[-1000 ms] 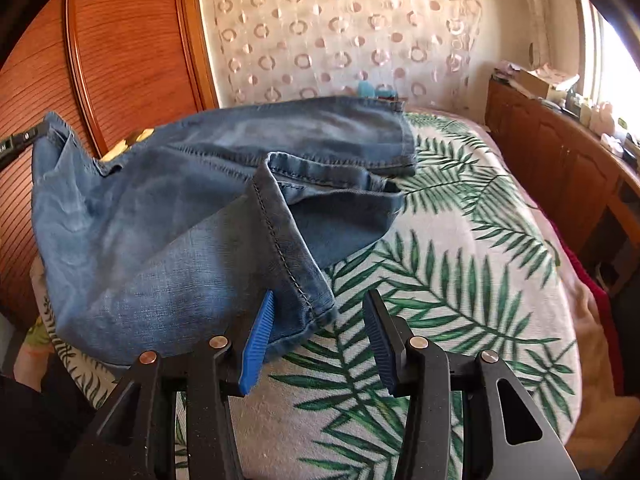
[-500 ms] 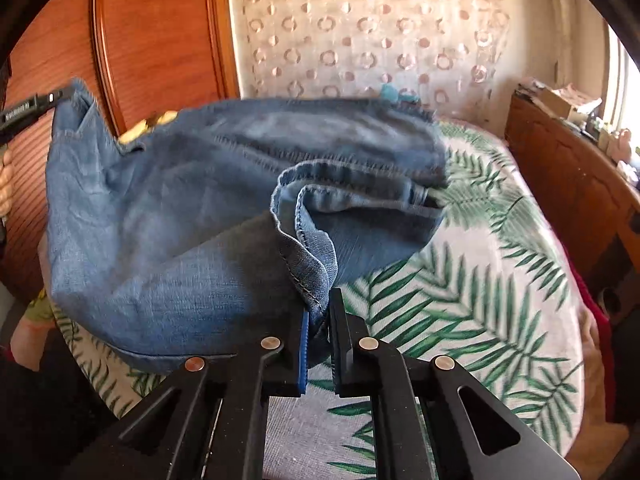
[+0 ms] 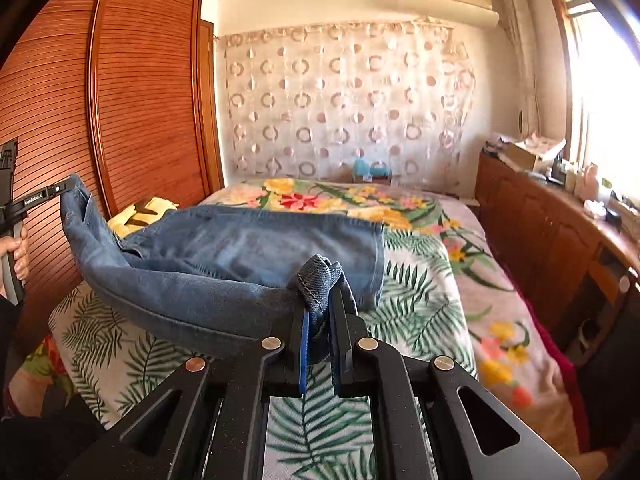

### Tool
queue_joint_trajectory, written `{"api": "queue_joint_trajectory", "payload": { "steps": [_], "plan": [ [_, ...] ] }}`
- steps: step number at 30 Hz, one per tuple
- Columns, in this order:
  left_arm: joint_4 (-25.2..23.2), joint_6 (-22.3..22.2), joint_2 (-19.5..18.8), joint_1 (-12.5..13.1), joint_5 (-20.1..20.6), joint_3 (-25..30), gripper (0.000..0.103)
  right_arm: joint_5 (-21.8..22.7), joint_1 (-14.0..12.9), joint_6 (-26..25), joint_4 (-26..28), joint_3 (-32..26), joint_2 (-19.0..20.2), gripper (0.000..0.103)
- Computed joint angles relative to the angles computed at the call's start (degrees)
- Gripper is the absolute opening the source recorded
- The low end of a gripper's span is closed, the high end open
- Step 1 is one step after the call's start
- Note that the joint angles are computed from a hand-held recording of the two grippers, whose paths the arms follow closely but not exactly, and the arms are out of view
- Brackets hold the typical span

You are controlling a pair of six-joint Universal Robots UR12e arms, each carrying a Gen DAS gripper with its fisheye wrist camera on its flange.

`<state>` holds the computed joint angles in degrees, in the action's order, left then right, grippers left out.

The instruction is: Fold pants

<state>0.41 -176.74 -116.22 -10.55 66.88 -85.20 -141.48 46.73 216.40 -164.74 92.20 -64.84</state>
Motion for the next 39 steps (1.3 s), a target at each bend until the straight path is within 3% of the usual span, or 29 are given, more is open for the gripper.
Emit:
{"api": "queue_joint_trajectory", "payload": {
  "steps": [13,20,29,39],
  "plan": [
    [-0.15,0.05,-0.64,-0.01,1.14,1.1,0.018,-0.91,-0.88,-4.19,-4.09,-0.71,1.66,0.008],
    [-1.34,0.8,-1.14,0.05,1.03,1.82,0.018,0.02,-1.4,-4.27,-3.37,-0.51,1.58,0.008],
    [-4.6,0.87,-3.7,-0.32,2.1,4.94,0.018,3.23,-3.57,-3.51,-1.73,-1.03,1.87,0.008],
    [-7.85,0.87,-8.15,-1.42,2.94,13.04,0.018,2.52,-5.46,-8.3,-2.52,-3.6,2.59,0.008]
  ]
}}
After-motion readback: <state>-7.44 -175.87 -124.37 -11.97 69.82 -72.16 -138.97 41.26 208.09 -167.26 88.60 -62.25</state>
